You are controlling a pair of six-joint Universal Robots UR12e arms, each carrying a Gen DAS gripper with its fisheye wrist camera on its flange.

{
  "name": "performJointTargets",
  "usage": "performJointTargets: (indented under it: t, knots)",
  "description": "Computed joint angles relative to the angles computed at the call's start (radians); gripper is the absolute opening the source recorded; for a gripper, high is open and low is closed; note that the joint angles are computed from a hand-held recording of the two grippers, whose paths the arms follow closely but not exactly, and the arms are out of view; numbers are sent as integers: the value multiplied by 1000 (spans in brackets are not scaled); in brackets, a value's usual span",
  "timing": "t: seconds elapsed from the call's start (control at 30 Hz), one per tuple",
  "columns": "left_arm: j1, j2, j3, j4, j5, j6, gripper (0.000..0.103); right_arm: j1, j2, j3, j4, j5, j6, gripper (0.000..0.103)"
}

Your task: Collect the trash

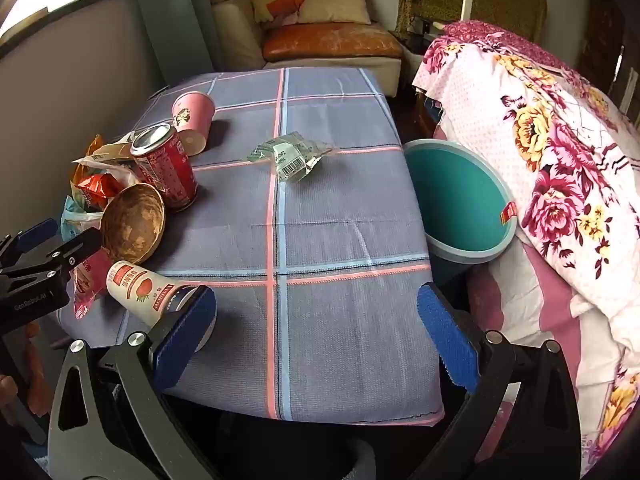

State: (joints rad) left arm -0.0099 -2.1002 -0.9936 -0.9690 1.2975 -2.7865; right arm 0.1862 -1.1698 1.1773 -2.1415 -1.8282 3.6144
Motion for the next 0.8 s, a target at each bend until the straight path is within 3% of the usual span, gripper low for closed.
performJointTargets:
  t: [0.8]
  knots:
    - [11, 11, -5, -15, -9, -6, 99, 0, -6, -3, 12, 4, 10, 97]
